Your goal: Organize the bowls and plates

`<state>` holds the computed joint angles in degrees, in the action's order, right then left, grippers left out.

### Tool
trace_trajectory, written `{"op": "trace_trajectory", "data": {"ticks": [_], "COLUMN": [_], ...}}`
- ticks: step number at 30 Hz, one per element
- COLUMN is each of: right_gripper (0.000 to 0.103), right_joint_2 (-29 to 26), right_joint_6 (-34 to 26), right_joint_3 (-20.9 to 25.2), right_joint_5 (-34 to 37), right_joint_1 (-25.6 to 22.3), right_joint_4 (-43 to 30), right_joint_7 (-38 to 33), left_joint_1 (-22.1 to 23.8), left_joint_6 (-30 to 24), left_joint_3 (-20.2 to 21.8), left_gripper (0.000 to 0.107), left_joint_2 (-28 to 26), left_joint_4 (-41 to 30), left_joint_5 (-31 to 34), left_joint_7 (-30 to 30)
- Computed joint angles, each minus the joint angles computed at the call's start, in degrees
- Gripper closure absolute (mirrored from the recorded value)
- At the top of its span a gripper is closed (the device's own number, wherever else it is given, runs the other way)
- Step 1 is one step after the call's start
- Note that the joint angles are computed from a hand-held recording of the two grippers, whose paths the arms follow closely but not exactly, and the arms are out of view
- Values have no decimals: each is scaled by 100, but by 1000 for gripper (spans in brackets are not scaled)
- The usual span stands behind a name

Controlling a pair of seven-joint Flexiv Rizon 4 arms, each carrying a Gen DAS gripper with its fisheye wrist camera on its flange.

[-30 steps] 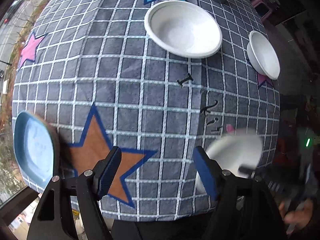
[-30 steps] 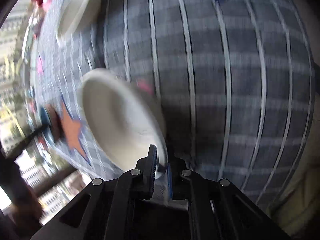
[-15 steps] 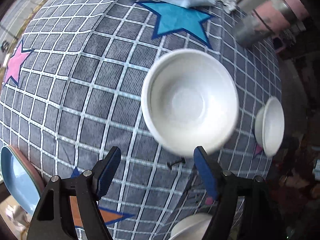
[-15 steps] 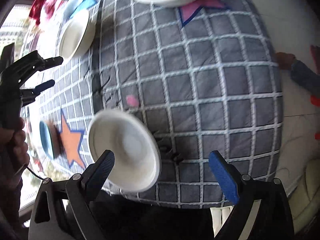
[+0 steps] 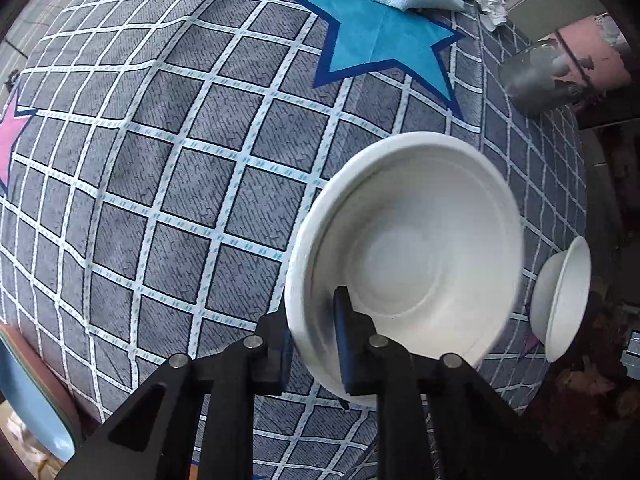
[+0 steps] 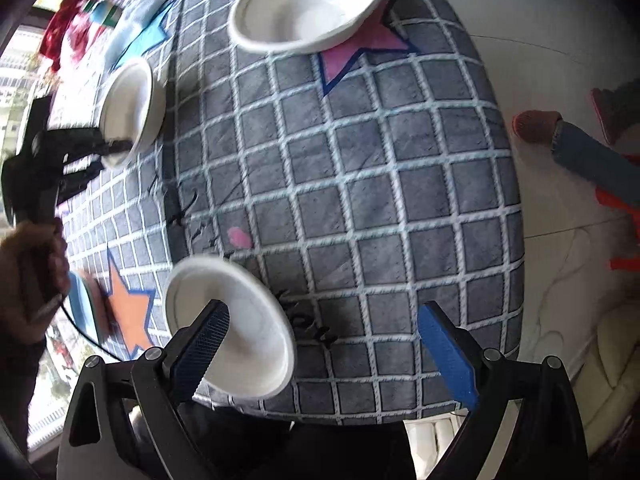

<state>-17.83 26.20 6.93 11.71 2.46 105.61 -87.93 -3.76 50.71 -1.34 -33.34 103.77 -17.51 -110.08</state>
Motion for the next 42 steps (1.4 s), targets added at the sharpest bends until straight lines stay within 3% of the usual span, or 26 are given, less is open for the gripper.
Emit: {"op": "trace_trajectory", "data": {"ticks": [7,11,16,19,21,24,26,27,28,34,42], "right_gripper": [7,7,7,7,7,7,35,86,92,95,95], "right_joint_2": [-394,-895,-1509,-1815,-1968,-2146,-2253,-2341,-2443,-2356,-1543], "right_joint_6": [139,192,307,343,379,490,603,548,336,117,-363], "right_joint_3": [-70,-124,-96,-66,-57,-33,-13,0,24,263,518], "right_joint_5": [9,76,249,239,184,66,-74,-215,-312,-162,420], "right_joint_1": [-54,-114,-247,-273,-261,-228,-181,-138,-140,-224,-307], "right_joint_4": [-467,-991,-1719,-2084,-2251,-2440,-2539,-2641,-2800,-2784,-1624], "right_joint_7": [116,439,1005,1304,1500,1672,1645,1538,1432,931,75], "left_joint_1": [200,272,-75,-185,-228,-293,-331,-358,-383,-464,-524], "left_joint_6": [304,502,450,632,716,814,905,940,947,1008,1140], "left_joint_3": [-187,-290,-223,-261,-243,-145,-169,-173,-162,-146,-174], "left_gripper": [91,91,91,90,88,74,65,65,64,61,57], "left_joint_2": [730,1225,1895,2123,2200,2433,2549,2599,2629,2647,2616], "left_joint_4": [1089,1977,2832,3229,3322,3467,3561,3588,3585,3505,3452], "left_joint_5": [-563,-1180,-1265,-1725,-1833,-1742,-1959,-2013,-1978,-1839,-1834], "left_joint_7": [493,715,576,606,663,573,642,677,678,580,462]}}
